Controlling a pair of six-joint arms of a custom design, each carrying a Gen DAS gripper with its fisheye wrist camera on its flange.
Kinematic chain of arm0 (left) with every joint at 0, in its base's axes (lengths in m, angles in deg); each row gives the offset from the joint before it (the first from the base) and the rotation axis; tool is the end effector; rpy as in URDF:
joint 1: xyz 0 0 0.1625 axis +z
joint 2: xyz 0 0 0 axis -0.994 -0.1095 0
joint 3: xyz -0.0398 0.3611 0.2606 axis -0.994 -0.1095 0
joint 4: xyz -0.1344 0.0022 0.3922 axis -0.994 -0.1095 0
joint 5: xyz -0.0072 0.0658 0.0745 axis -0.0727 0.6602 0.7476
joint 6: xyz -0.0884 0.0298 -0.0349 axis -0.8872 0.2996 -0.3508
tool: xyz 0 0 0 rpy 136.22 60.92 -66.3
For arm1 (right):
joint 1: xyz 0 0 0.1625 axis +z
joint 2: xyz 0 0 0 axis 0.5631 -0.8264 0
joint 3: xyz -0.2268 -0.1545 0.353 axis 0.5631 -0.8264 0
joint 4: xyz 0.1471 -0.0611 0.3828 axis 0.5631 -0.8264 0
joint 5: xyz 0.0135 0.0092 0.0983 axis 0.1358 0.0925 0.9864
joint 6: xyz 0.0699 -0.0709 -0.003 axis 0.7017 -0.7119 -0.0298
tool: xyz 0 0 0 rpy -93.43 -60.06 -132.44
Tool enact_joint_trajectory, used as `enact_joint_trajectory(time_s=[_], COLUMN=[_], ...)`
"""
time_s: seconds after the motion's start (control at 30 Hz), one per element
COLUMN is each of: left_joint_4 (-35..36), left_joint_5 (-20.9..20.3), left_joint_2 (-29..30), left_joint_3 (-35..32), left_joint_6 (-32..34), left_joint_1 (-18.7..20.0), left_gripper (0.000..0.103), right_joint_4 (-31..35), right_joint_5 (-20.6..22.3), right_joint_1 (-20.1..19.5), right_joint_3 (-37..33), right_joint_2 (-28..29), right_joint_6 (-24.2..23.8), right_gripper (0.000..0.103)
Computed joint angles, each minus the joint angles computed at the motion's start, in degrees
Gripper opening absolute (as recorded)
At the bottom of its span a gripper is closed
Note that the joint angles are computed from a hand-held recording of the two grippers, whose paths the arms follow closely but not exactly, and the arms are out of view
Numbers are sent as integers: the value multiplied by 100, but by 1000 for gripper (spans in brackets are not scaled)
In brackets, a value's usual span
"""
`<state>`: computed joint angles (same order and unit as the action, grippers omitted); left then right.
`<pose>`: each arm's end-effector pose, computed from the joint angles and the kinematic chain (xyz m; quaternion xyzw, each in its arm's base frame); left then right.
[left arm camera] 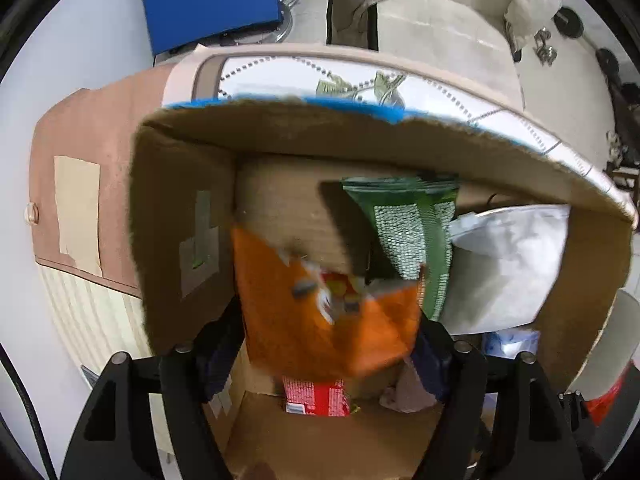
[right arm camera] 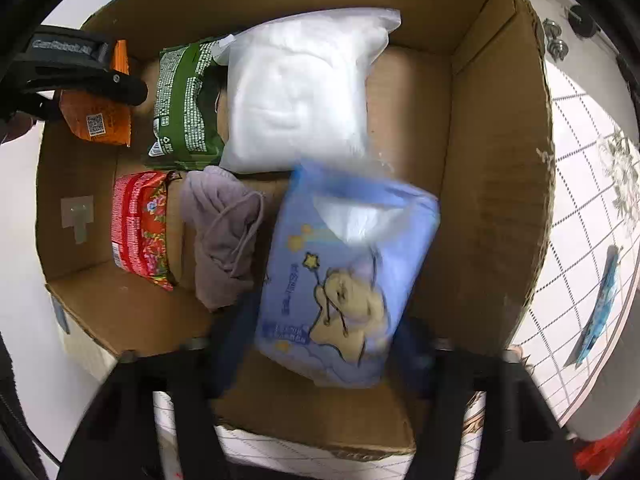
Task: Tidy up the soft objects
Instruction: 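Carry both packs into the box and release them, then grasp the yellow-silver sponge with the left tool while the right grasps the blue milk tube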
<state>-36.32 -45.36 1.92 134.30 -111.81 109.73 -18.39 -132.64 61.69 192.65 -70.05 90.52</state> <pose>-0.4863 -0.4102 -0.0225 0.2498 0.8609 0.1948 0.3981 0.1030 -0.2140 0.3158 -0.2677 -0.9220 0.0708 0.2707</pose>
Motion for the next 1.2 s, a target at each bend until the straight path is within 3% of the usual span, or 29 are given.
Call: enact_joint_trajectory(time_s=[0.1, 0.2, 0.27, 0.33, 0.63, 0.9, 1.2], left_joint_4=[-74, -265, -292, -356, -1075, -1326, -1158], left_joint_5=[2, -94, -65, 49, 306, 416, 701], left_joint_2=[-146, -314, -427, -587, -1575, -2357, -2893], left_joint_3=[26, 113, 185, 314, 1363, 1944, 2096], left_joint_6=[-40, 181, 195, 148, 122, -307, -760], left_joint_1=[-58, -80, -148, -256, -814, -1431, -2019], left_gripper=[78, 90, 90, 101, 102, 102, 102], right_joint_4=[254, 421, 496, 626, 1723, 2627, 3465], right_joint_5=[-85, -108, -209, -375, -1014, -1094, -984], right_joint_1=[183, 369, 578, 818, 2156, 3212, 4515], right_joint_3=[-143, -280, -371, -487, -1039, -1336, -1821], right_joint_2=[45, 37, 86, 140, 370, 570, 945], right_joint_6=[240, 448, 672, 977, 2560, 3833, 5289], right_gripper=[93, 98, 103, 103, 103, 103, 103])
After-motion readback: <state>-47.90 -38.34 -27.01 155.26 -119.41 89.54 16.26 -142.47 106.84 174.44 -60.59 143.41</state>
